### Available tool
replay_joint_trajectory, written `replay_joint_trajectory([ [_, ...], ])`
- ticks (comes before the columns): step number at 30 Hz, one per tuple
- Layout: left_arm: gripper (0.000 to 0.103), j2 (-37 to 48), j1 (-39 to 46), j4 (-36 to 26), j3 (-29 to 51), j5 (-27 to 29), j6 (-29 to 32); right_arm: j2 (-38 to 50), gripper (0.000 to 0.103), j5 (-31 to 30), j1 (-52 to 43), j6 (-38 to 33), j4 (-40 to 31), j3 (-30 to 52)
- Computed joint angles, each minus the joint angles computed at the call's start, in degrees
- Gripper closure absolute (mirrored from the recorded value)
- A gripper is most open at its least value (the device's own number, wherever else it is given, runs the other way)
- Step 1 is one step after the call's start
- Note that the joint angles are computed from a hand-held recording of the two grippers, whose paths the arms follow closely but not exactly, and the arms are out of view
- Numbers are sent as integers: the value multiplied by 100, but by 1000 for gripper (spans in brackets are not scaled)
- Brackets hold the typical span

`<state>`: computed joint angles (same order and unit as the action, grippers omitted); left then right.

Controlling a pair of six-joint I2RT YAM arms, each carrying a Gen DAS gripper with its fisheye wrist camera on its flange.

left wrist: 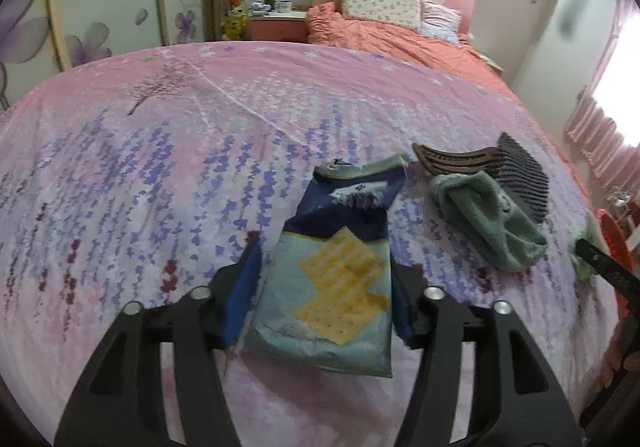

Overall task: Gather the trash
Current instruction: 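Carry the bag and green cloth over the orange basket and release both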

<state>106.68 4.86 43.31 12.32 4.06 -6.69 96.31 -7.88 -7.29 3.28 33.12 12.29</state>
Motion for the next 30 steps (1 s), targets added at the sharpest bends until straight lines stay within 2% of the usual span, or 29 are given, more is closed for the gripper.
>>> replay_joint_trajectory([
  [4,40,14,366,148,-77,552,118,-20,56,-32,7,37,-5,-10],
  [10,41,-156,250,-116,-109,298,421,7,56,-97,-30,27,0,9],
  [15,41,-306,341,-340,-32,411,426,25,56,-664,-451,-290,-58,22],
  [16,42,-287,288,-364,5,360,436,7,56,-722,-495,-300,-92,22],
  [17,47,-245,206,-417,60,280,449,-1,56,-787,-541,-304,-106,14],
  [19,51,-170,51,-408,106,124,449,3,68,-764,-545,-363,-52,-23],
  [21,55,-152,-49,-346,86,92,449,-55,87,-796,-607,-454,-81,-71],
  [23,57,-201,-127,-340,51,104,381,-175,92,-1100,-803,-548,-367,-40],
  [27,58,-565,-346,-447,-88,-32,287,-838,92,-1375,-1096,-726,-807,-216],
  [30,58,-1193,-607,-747,-235,-158,202,-1532,92,-1639,-1382,-903,-1352,-288],
])
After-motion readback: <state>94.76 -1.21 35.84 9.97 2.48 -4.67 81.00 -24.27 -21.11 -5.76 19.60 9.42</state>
